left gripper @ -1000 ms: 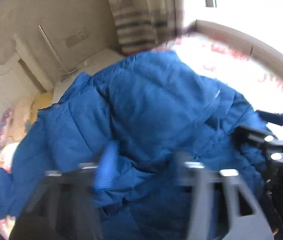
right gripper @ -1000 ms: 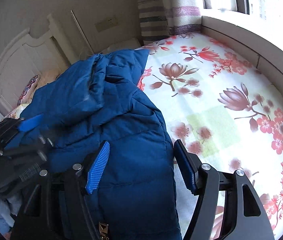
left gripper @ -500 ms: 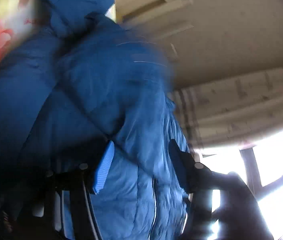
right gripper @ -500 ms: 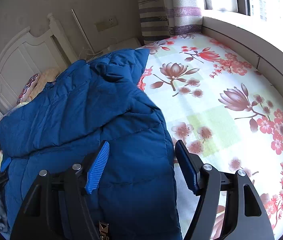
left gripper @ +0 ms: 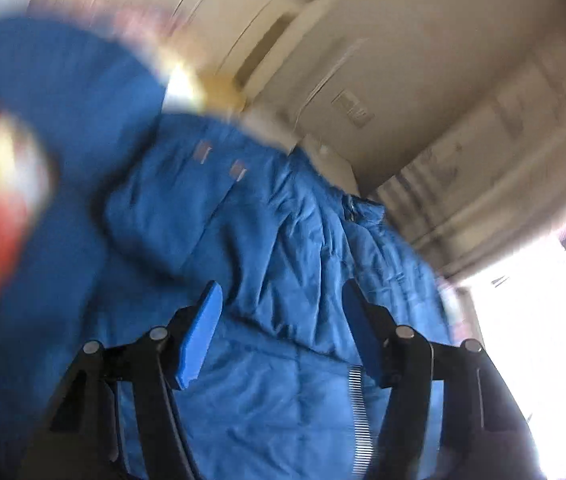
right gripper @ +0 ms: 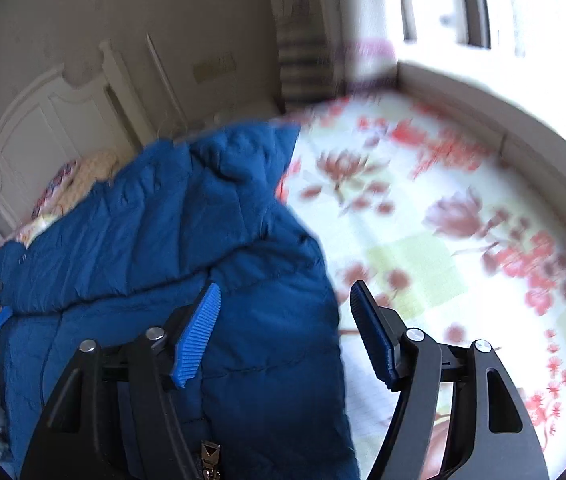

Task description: Fold large clothes

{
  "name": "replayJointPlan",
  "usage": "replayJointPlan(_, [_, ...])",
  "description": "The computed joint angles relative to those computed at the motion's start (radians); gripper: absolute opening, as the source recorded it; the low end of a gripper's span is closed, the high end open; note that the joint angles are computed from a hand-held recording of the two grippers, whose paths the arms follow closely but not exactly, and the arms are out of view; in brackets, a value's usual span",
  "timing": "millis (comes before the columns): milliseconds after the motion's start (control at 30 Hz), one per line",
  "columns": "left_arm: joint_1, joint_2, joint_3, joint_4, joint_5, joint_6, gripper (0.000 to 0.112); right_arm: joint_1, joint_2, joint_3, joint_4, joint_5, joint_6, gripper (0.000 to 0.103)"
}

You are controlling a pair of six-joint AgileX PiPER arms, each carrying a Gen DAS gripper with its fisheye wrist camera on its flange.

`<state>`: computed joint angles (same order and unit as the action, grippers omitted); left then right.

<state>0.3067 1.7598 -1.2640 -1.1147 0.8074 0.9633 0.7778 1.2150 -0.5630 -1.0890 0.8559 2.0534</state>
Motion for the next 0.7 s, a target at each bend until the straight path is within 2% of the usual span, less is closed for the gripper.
replayJointPlan(33, [-0.022,-0.028,0.037,-0.014,-0.049,0.058,0.07,0.05,-0.001,-0.001,-0.032,0.055,0.034,0.063])
replayJointPlan(67, [-0.039,-0.03,0.058,-0.02,-0.058,0.077,0.073,0.081,0.007,-0.01,-0.045,0.093,0.039,0.062])
replayJointPlan(100, [-0.042,-0.006,0.05,-0.007,-0.026,0.055,0.074,0.109,0.017,-0.022,-0.059,0.127,0.037,0.062])
replayJointPlan(167, [-0.067,0.026,0.014,0.07,-0.039,-0.045,0.074,0.144,0.035,-0.059,-0.082,0.15,-0.012,0.062])
replayJointPlan(233, [-0.066,0.061,-0.024,0.078,-0.021,-0.075,0.075,0.124,0.057,-0.126,-0.051,0.119,-0.139,0.062])
replayJointPlan(300, [-0.04,0.077,-0.035,0.072,0.0,-0.05,0.078,0.045,0.123,-0.23,0.028,0.022,-0.339,0.062])
replayJointPlan(367, [-0.045,0.072,-0.029,0.083,-0.013,-0.035,0.08,-0.023,0.202,-0.334,0.142,-0.038,-0.539,0.062])
replayJointPlan(467, [-0.037,0.074,-0.036,0.092,-0.014,-0.016,0.081,-0.08,0.341,-0.479,0.203,-0.064,-0.719,0.062])
replayJointPlan(567, [-0.014,0.085,-0.046,0.078,0.014,-0.012,0.082,-0.152,0.459,-0.568,0.262,-0.025,-0.764,0.058])
replayJointPlan(600, [-0.017,0.088,-0.054,0.08,0.016,-0.027,0.082,-0.214,0.455,-0.543,0.324,-0.059,-0.74,0.057])
replayJointPlan(633, [-0.019,0.091,-0.064,0.084,0.021,-0.042,0.082,-0.258,0.412,-0.483,0.346,-0.132,-0.689,0.053])
replayJointPlan(667, [-0.01,0.094,-0.067,0.083,0.029,-0.038,0.082,-0.273,0.384,-0.444,0.329,-0.164,-0.635,0.044])
replayJointPlan(700, [-0.011,0.094,-0.066,0.083,0.029,-0.036,0.082,-0.289,0.35,-0.411,0.336,-0.187,-0.611,0.043])
